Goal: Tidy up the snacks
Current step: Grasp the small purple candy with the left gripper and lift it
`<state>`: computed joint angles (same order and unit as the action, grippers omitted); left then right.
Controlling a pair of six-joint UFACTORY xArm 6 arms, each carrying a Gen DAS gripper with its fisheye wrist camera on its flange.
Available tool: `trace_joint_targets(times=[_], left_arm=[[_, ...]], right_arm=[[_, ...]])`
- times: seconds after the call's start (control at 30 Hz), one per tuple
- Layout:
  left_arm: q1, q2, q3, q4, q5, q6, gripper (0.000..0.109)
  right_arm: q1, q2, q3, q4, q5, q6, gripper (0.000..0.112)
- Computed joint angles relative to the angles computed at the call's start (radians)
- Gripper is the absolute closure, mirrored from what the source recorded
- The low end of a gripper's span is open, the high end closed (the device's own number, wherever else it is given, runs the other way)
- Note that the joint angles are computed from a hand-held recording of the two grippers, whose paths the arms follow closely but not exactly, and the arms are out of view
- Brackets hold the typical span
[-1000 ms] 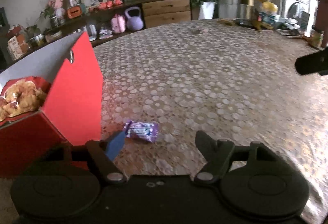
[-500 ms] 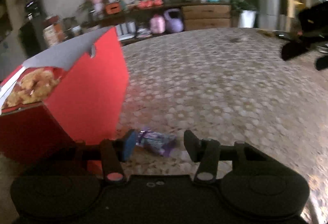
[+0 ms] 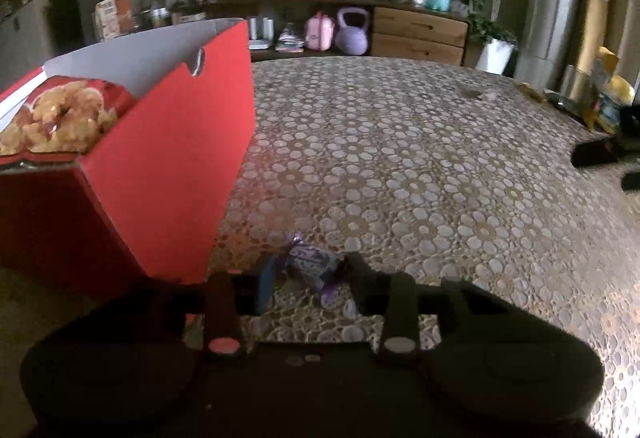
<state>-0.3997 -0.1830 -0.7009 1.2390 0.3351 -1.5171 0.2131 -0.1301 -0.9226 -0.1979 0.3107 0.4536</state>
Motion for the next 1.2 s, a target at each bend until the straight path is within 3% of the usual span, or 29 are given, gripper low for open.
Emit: trace_joint_targets(times=[0.1, 0.4, 0.6, 0.67, 0.83, 0.93, 1.2], left_arm=[[0.032, 0.008, 0.002, 0.052, -0.068, -0.005, 0.083], [0.122, 0.045, -0.019, 0.258, -0.232, -0.068, 0.085], [0.146, 0.083, -0.066, 0.473, -0.282, -0.224, 0.085], [0.146, 0.086, -0.070, 0.494, -0.285, -0.234, 0.085], [0.148, 0.090, -0.076, 0.510, -0.298, -0.238, 0.085], [0.153, 0.094, -0.083, 0.551, -0.308, -0.273, 0.085], [0.162, 0.092, -0.087, 0.594, -0.324, -0.307, 0.085]], right_arm=[[-0.021, 0.092, -0.119, -0.064, 0.021, 0.035, 0.031], [-0.040, 0.435, -0.518, -0.172, 0.123, 0.081, 0.031], [-0.054, 0.642, -0.782, -0.204, 0.183, 0.168, 0.032], [-0.055, 0.716, -0.882, -0.218, 0.224, 0.195, 0.043], [-0.055, 0.865, -1.093, -0.179, 0.302, 0.211, 0.054], [-0.053, 0.925, -1.174, -0.156, 0.336, 0.203, 0.069], [-0.050, 0.931, -1.157, -0.142, 0.301, 0.216, 0.095]])
